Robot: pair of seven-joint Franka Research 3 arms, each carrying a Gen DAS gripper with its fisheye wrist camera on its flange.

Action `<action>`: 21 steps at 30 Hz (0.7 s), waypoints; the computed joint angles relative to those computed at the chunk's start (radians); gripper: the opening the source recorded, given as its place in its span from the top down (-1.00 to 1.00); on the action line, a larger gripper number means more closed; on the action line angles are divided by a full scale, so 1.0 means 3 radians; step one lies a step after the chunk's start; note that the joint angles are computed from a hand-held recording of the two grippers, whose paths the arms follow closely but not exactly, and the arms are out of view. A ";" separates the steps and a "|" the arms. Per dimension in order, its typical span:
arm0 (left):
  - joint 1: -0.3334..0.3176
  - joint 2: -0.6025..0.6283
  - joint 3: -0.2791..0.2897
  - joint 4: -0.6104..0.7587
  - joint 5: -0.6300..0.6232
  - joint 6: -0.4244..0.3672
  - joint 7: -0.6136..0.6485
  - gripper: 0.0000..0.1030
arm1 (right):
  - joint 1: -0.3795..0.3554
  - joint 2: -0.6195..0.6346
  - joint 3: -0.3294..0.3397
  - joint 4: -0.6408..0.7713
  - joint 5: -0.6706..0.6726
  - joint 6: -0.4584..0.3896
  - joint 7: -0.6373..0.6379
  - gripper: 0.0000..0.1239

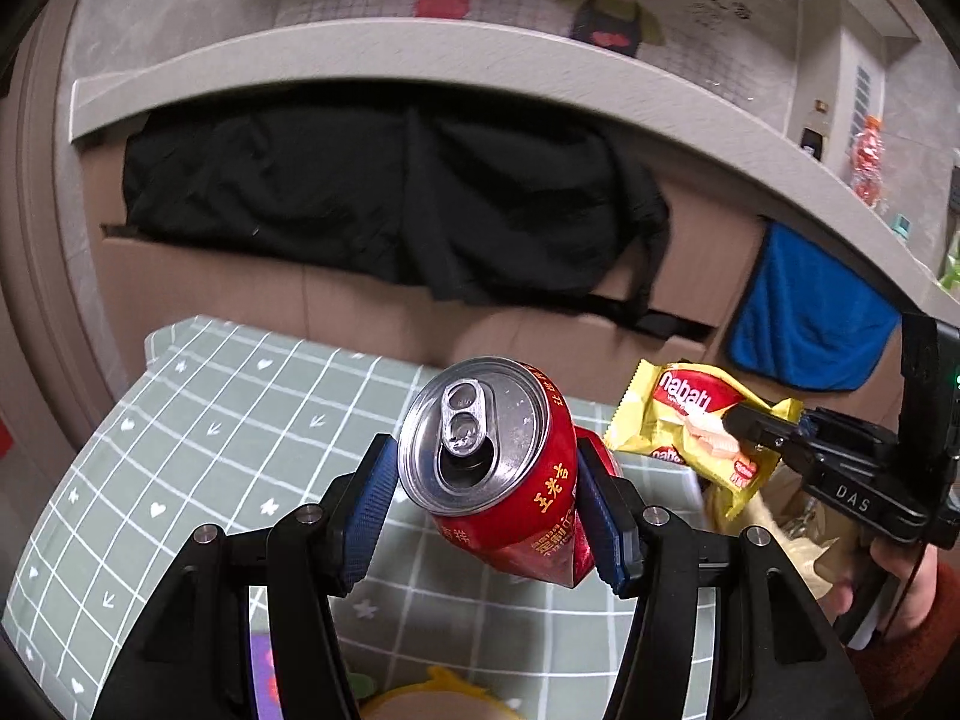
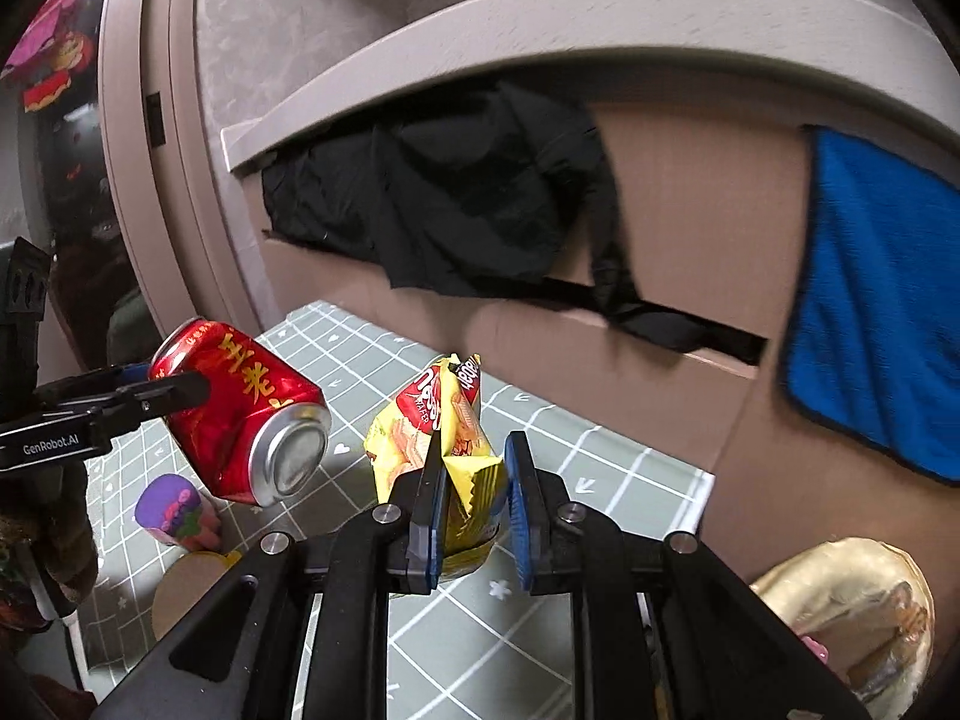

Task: Collect trash
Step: 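Lift the red can and yellow wrapper and carry them over the bin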

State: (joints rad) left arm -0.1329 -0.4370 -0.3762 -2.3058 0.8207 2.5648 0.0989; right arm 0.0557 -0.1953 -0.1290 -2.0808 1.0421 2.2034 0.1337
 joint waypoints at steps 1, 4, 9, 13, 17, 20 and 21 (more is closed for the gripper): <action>0.0003 0.0026 -0.0026 0.0049 0.0022 -0.0020 0.0003 -0.13 | -0.0008 -0.0003 -0.0016 0.0001 0.0029 0.0001 -0.0022 0.74; 0.0012 0.0109 -0.0101 0.0193 0.0143 -0.0034 -0.0060 -0.13 | -0.0056 -0.0015 -0.0075 0.0016 0.0122 -0.0035 -0.0062 0.74; -0.0022 0.0290 -0.0193 0.0484 0.0393 -0.0051 -0.0182 -0.13 | -0.0167 -0.0030 -0.0186 0.0078 0.0284 -0.0132 -0.0113 0.74; -0.0107 0.0587 -0.0271 0.0866 0.0723 -0.0089 -0.0305 -0.13 | -0.0289 -0.0027 -0.0288 0.0160 0.0405 -0.0188 -0.0214 0.74; -0.0263 0.0968 -0.0275 0.1278 0.1039 -0.0081 -0.0375 -0.13 | -0.0428 0.0001 -0.0377 0.0257 0.0528 -0.0184 -0.0317 0.74; -0.0410 0.1282 -0.0237 0.1608 0.1188 -0.0077 -0.0372 -0.13 | -0.0545 0.0050 -0.0439 0.0342 0.0599 -0.0185 -0.0366 0.74; -0.0462 0.1372 -0.0214 0.1702 0.1225 -0.0062 -0.0366 -0.13 | -0.0581 0.0073 -0.0452 0.0376 0.0618 -0.0191 -0.0370 0.74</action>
